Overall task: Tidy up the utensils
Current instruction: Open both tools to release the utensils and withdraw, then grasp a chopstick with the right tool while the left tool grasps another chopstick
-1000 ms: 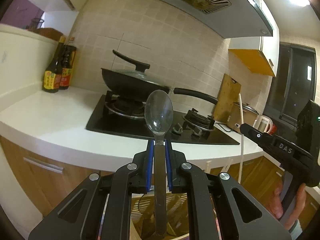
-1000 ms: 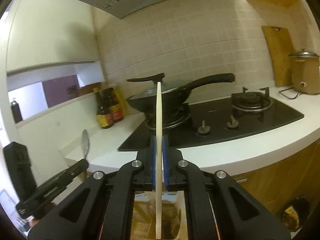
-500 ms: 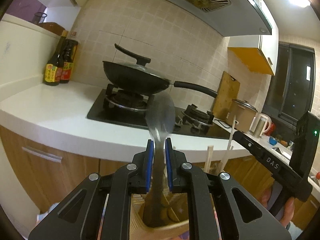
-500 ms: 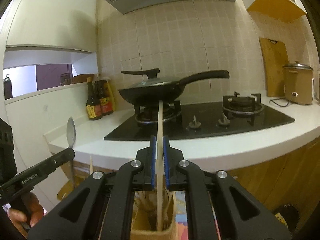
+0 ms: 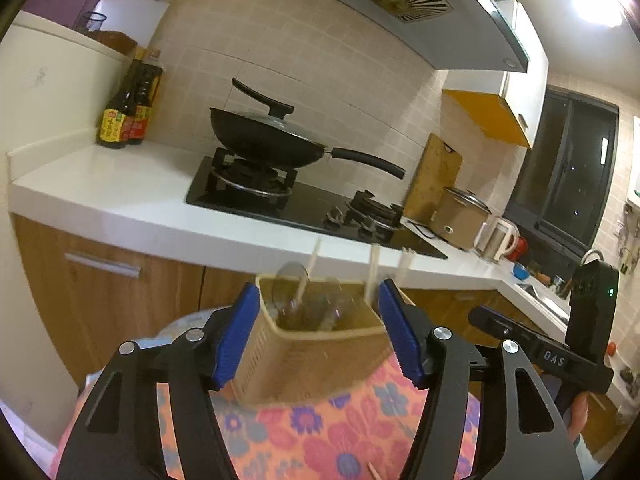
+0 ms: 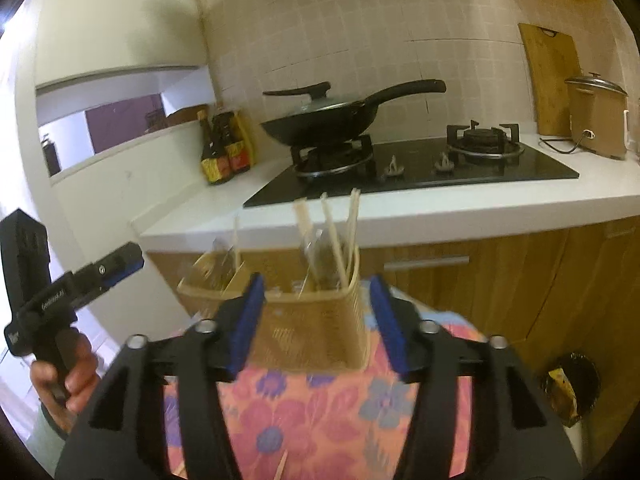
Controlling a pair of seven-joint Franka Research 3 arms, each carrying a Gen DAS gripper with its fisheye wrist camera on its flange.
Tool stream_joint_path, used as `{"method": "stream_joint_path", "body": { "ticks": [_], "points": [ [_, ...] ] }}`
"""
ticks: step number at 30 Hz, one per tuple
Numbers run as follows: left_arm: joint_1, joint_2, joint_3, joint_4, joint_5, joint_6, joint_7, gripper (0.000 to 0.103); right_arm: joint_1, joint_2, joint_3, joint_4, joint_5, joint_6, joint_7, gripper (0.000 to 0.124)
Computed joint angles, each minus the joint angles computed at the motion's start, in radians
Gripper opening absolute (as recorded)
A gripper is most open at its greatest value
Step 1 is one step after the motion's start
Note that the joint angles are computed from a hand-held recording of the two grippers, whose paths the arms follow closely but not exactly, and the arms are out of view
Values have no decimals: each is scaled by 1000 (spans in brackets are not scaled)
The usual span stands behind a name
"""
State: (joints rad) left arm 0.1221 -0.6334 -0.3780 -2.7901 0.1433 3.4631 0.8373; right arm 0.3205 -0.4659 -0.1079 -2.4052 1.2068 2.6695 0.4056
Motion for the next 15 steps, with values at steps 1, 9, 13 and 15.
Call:
{"method": "stream_joint_path", "body": {
  "ticks": [1,9,13,15],
  "points": [
    [-19,-28,7,-16,3,-18,-3,63,-11,-27,10,-26,-32,-7,18,54],
    [-82,-243,-26,-87,69,-217,-63,71,-75,-206,84,-182,-341,-61,275,54],
    [-126,-335,-38,-107,115,-321,-111,74,-106,-239,103,-216,-493,-132,413,55],
    [-146,-372,-47,-114,138,-376,-136,75,-97,-249,85,-229,-533,-167,444,55]
  ]
}}
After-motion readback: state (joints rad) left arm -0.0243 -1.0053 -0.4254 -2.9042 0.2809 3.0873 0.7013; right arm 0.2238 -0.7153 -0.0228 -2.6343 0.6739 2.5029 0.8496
